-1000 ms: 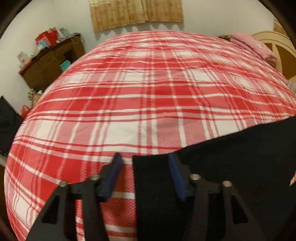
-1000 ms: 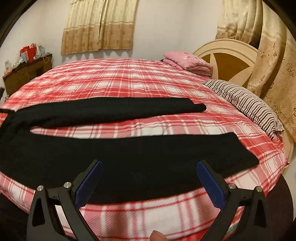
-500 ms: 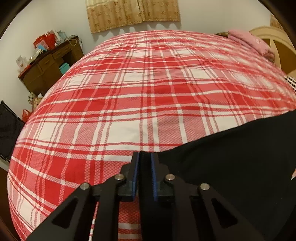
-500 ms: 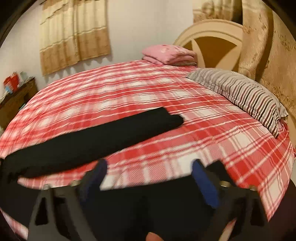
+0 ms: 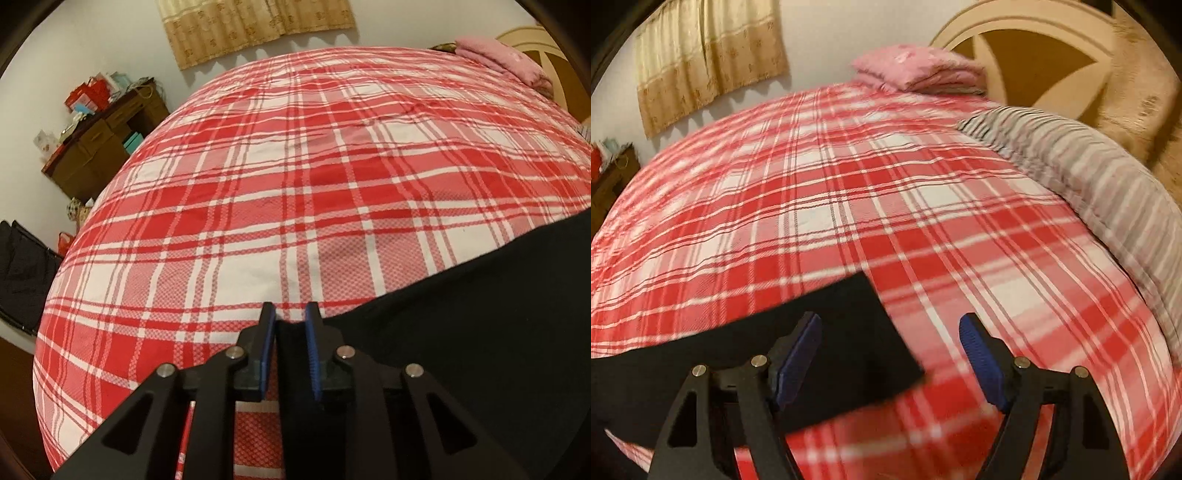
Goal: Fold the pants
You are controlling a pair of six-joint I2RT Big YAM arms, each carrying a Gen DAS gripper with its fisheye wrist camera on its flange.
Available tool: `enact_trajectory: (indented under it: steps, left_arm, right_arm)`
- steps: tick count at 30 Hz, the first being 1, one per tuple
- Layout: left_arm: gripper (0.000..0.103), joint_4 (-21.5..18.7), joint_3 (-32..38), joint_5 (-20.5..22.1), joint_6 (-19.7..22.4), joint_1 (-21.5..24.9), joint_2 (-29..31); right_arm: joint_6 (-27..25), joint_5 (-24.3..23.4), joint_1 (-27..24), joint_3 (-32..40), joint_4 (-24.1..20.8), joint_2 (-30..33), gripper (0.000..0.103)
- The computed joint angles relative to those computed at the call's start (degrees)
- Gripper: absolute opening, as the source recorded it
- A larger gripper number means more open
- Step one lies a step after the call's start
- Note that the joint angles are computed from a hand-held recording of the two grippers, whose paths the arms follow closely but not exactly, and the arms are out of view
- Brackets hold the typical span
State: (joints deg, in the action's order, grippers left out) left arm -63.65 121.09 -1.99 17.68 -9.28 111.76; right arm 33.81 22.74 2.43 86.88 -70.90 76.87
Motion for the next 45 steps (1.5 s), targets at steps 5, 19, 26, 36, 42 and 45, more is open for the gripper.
enact_trajectory:
  steps: [5,19,26,36,42,45]
  left_arm:
    - [0.018,-1.6,1.7,5.3,-1.0,1.4,1.0]
    - [0.009,2.4,-1.1,13.3,-5.0,3.4,-2.7]
    - [0.009,7.4,-7.2,22.6,-9.6,6.1,-8.6]
    - [0.009,20.6,-27.1,38.8,-15.9,11.4,-23.1]
    - [0.009,21.2,-35.8,41.2,-15.1,13.7,-27.4]
    - [0.009,21.2,-38.0,41.4,-15.6,14.8,-27.8]
  right_arm:
    - [-4.0,-9.3,-5.5,3.2,0.3,6.6,0.079]
    - [-9.4,-10.2,-1.9,2.0,6.6,2.5,0.005]
    - [-11.0,-5.5,2.4,-3.3,15.3,-10.2,0.005]
    - [-6.9,0.8,11.0,-20.5,22.3,-33.6,0.005]
    - [2.4,4.0,16.7,-30.1,16.9,-44.1,0.005]
    - [6.9,6.6,20.5,-33.1,14.9,-47.9,0.005]
